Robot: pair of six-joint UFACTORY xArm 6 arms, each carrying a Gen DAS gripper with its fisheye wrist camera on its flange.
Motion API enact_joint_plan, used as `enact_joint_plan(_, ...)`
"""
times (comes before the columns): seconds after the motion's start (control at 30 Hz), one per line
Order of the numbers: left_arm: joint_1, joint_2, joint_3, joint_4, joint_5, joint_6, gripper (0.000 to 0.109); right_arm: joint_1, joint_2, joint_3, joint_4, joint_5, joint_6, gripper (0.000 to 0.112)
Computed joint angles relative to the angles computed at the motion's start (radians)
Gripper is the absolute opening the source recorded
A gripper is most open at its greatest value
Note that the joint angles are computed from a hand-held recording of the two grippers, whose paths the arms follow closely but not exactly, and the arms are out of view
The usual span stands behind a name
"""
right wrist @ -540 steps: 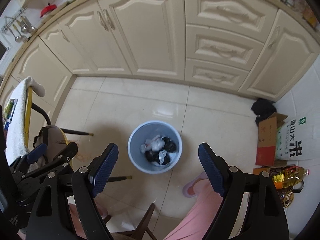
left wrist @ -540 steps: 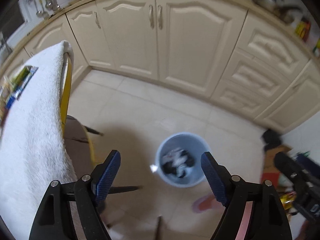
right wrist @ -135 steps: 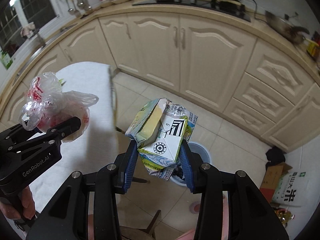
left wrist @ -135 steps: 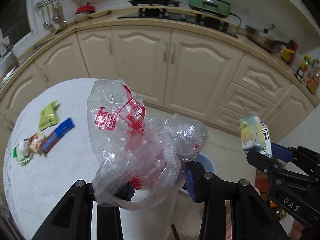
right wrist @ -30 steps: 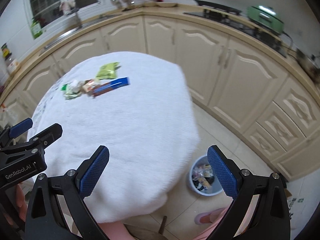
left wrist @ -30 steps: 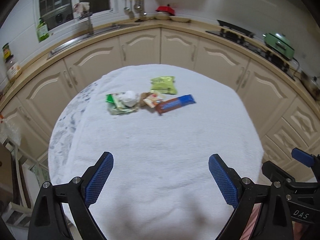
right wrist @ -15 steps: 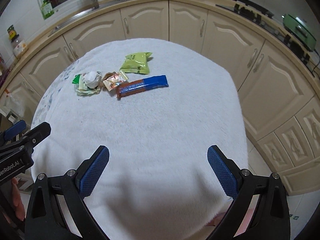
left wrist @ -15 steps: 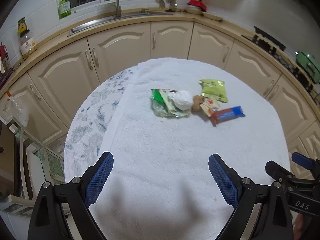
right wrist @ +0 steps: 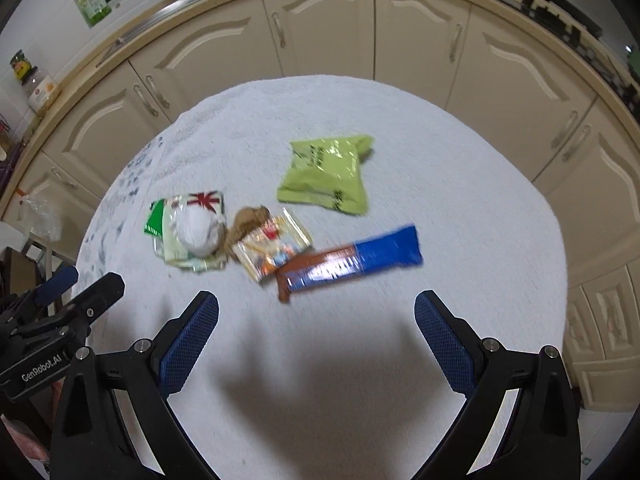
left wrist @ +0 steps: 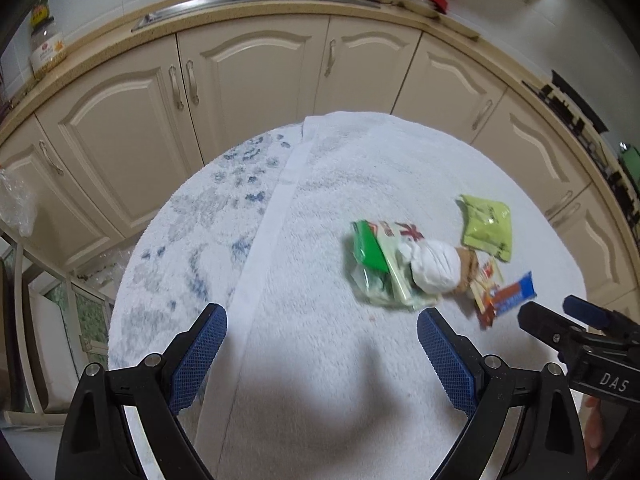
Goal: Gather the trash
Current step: 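Move both open tools back over the table toward the remaining wrappers, then grasp the green-and-white wrapper with the left gripper while the right grasps the small printed packet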
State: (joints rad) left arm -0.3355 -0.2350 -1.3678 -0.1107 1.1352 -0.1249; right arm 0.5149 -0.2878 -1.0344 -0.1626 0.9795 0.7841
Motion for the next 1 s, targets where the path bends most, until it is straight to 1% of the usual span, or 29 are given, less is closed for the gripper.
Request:
enact_joint_plan(0.1,0.024,0.043,-0.028,-0.027,-0.005,0.005,0.094,-0.027,0.061,-0.033,0.058,-0.027,-0.053,0.097)
enact_joint_plan(0.17,0.035,0.062,-0.04,-0.039,-0.013,0.009,0.094,-0.039,0.101,-0.056,0.1,-0.026,-0.096,0.094)
enact_joint_plan(0.23,0.049,0.08,-0.054,-0.057,-0.018,0.017,0.094,-0.046,0.125,-0.064,0.133,-0.029,-0.117,0.085)
enact_joint_plan(0.27,0.052,0.078,-0.05,-0.061,-0.02,0.016,0.094,-0.05,0.138,-0.068,0.159,-0.037,-0.133,0.084)
enact_joint_plan(0.3,0.057,0.082,-0.051,-0.068,-0.022,0.017,0.094,-0.051,0.148,-0.072,0.17,-0.046,-0.142,0.084)
enact_joint_plan(0.37,0.063,0.083,-0.05,-0.075,-0.019,0.014,0.094,-0.042,0.165,-0.086,0.13,-0.056,-0.129,0.079)
enact_joint_plan(0.4,0.062,0.08,-0.046,-0.076,-0.021,0.01,0.094,-0.044,0.176,-0.094,0.146,-0.058,-0.143,0.07)
enact_joint_plan(0.43,0.063,0.083,-0.047,-0.078,-0.02,0.009,0.094,-0.051,0.183,-0.095,0.19,-0.062,-0.174,0.063)
enact_joint_plan(0.47,0.065,0.091,-0.052,-0.083,-0.016,0.01,0.094,-0.057,0.185,-0.087,0.249,-0.075,-0.213,0.059)
enact_joint_plan(0.53,0.062,0.089,-0.045,-0.09,-0.015,0.012,0.094,-0.057,0.18,-0.075,0.289,-0.086,-0.246,0.05)
enact_joint_plan(0.67,0.041,0.099,-0.053,-0.088,-0.002,-0.015,0.094,-0.049,0.157,-0.054,0.273,-0.097,-0.244,0.044)
enact_joint_plan(0.73,0.028,0.11,-0.06,-0.096,-0.002,-0.025,0.094,-0.051,0.14,-0.04,0.273,-0.102,-0.245,0.037)
enact_joint_plan(0.9,-0.012,0.163,-0.107,-0.078,0.012,-0.047,0.094,-0.073,0.101,-0.004,0.299,-0.114,-0.269,0.033)
enact_joint_plan(1.0,-0.033,0.199,-0.136,-0.05,0.016,-0.088,0.094,-0.081,0.085,0.008,0.32,-0.116,-0.294,0.032)
